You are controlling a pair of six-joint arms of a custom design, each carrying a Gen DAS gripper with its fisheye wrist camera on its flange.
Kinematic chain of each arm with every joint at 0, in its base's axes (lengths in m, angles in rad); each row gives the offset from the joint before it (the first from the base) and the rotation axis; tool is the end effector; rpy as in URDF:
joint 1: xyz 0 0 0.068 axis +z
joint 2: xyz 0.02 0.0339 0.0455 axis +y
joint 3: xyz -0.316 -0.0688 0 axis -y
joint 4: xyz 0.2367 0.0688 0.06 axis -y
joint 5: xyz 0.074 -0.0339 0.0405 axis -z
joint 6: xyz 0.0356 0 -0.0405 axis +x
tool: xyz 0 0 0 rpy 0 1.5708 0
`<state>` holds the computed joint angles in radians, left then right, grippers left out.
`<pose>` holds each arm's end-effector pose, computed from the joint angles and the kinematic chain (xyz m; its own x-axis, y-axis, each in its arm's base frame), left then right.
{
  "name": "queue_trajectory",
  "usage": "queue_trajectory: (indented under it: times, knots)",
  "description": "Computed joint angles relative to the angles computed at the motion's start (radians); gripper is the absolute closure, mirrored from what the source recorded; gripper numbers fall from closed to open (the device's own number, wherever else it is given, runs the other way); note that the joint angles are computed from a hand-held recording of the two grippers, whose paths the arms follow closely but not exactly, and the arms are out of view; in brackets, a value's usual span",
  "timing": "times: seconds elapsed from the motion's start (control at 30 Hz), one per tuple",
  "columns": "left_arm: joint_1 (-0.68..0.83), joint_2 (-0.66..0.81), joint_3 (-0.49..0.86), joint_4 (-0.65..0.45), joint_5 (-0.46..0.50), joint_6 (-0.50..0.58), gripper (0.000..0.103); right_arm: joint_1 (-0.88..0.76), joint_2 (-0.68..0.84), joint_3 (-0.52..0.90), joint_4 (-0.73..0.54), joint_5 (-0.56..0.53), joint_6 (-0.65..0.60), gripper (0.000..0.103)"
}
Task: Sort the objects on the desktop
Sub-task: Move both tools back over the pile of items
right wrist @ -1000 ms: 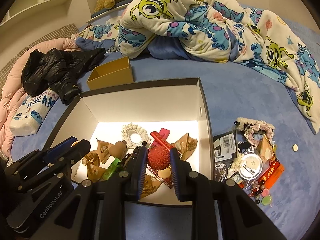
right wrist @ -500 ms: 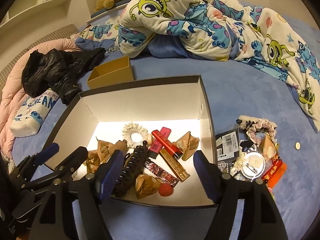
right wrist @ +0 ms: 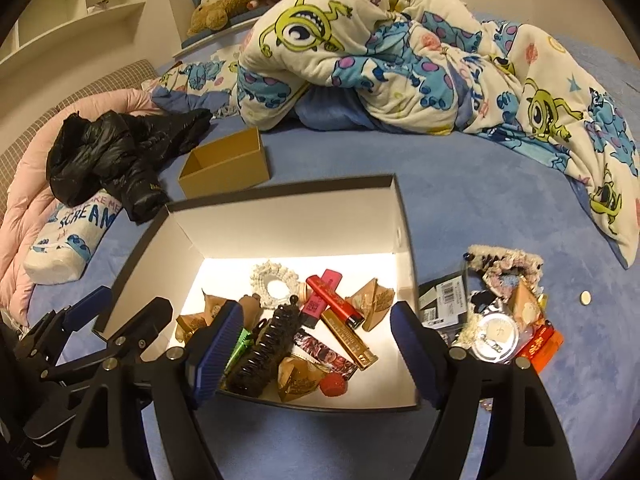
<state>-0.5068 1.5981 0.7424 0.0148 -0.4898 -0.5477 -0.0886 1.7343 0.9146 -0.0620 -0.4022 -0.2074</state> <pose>0.2699 -0.1307 0.2114 -0.6365 -0.1722 -0.7518 -0.2078 0.9770 -0.0479 0.3446 -0.0166 0.2108 -0.7180 -0.1264 -0.6844 -0.3212 0.9326 0.1647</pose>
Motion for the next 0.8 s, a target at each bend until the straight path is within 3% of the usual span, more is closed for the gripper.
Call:
queue_trajectory:
  times: [0.3,0.6,0.8]
  knots:
    - [-0.146,0.071,0.138,-0.055,-0.036,-0.042,0.013,-0.147,-0.059,0.035,-0.074,-0.060,-0.070,0.025]
    - [-0.286,0.228,0.349,-0.126,-0.065,-0.054,0.013,-0.350,0.008,0.136,-0.167,-0.108,-0.155,0.025]
    - [-0.308,0.260,0.406,-0.145,-0.050,-0.058,0.012,-0.403,0.035,0.177,-0.194,-0.115,-0.179,0.025]
